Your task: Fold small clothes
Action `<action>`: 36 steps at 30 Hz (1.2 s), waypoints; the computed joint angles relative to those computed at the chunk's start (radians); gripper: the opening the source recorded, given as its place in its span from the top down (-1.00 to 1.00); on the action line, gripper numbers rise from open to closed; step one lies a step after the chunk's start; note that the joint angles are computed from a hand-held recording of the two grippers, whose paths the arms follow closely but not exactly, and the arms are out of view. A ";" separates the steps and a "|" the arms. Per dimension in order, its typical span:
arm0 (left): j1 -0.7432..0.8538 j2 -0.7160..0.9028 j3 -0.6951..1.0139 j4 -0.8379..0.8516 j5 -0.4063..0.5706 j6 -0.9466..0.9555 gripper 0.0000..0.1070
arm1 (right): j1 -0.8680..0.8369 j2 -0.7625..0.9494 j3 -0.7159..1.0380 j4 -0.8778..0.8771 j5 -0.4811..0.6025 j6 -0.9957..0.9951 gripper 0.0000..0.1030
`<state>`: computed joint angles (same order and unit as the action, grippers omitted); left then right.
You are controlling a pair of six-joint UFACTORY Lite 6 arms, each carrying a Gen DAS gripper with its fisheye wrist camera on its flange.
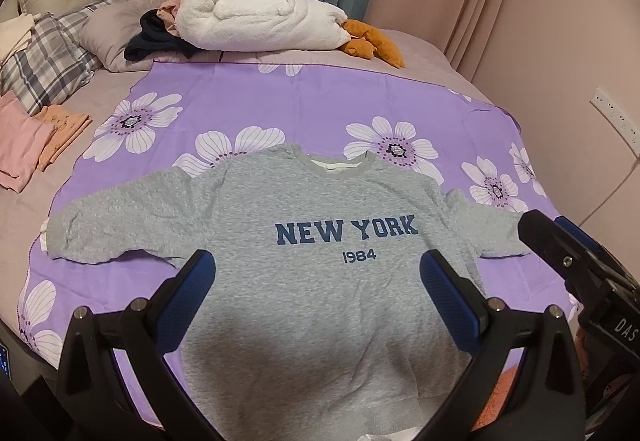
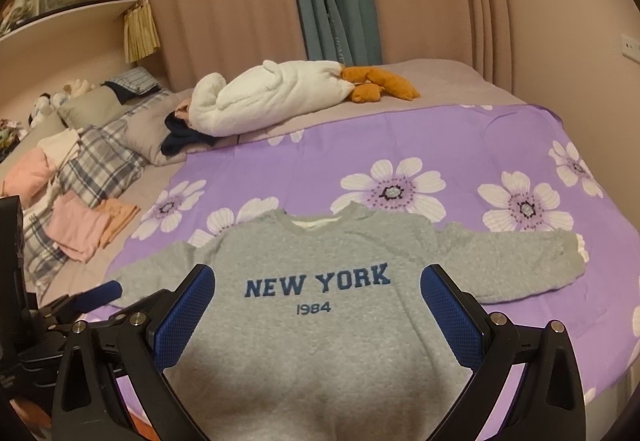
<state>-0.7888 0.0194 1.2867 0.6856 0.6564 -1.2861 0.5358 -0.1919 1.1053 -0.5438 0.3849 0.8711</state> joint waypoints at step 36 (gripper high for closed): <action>0.139 0.115 -0.032 -0.275 -0.164 0.226 -0.82 | -0.282 0.005 -0.017 0.398 -0.055 -0.336 -0.90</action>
